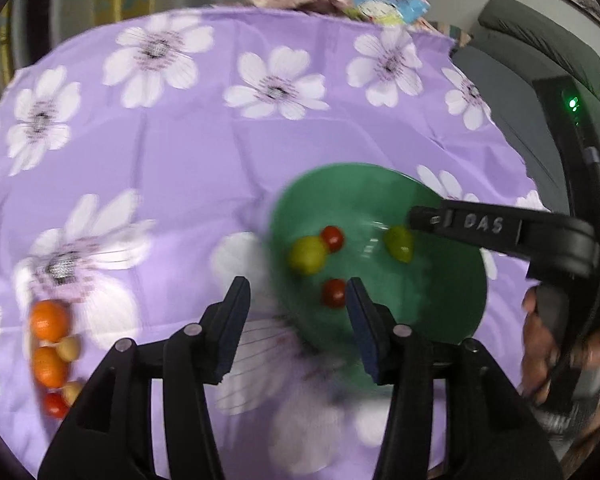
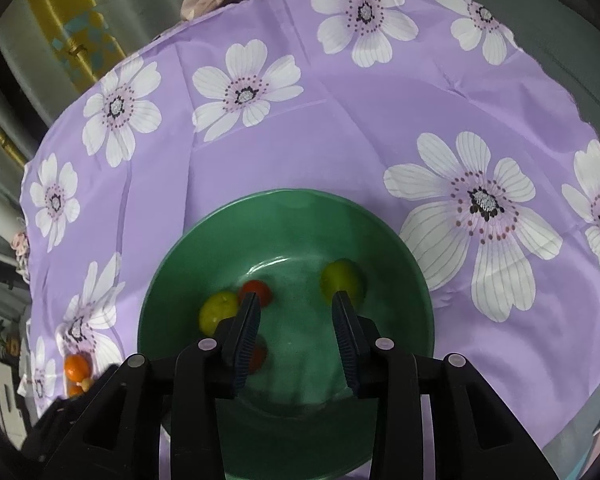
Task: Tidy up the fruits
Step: 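Open both grippers to drop the tomatoes into the green bowl, then move both grippers back to the fruit cluster and close the right on a tomato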
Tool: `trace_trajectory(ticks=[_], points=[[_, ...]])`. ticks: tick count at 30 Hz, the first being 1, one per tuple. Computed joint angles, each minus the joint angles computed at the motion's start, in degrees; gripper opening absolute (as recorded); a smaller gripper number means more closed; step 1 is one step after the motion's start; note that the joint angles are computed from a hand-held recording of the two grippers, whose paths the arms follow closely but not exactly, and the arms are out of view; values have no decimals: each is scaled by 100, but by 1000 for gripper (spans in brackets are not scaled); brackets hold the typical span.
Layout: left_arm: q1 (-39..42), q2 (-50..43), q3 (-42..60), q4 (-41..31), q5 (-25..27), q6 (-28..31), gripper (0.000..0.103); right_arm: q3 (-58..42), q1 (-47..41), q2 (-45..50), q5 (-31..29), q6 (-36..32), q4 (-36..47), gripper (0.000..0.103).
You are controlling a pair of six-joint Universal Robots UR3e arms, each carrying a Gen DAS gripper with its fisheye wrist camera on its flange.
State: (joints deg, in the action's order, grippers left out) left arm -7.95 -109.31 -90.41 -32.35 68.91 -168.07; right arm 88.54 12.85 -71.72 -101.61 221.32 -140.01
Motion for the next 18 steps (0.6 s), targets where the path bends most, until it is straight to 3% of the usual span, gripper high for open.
trace_trajectory(ticks=[4, 12, 14, 16, 18], points=[[691, 639, -751, 188, -19, 104, 52, -259, 169, 119, -147, -52, 50, 37], [2079, 1297, -1818, 559, 55, -239, 55, -1059, 638, 625, -131, -348, -49, 38], [2319, 1273, -1815, 455, 54, -267, 55, -1416, 790, 871, -11, -507, -88, 42], [2516, 1251, -1801, 383, 212, -299, 55, -1683, 926, 1089, 108, -670, -193, 55], [2689, 1198, -1805, 394, 289, -368, 55, -2112, 1074, 1416, 409, -901, -266, 55]])
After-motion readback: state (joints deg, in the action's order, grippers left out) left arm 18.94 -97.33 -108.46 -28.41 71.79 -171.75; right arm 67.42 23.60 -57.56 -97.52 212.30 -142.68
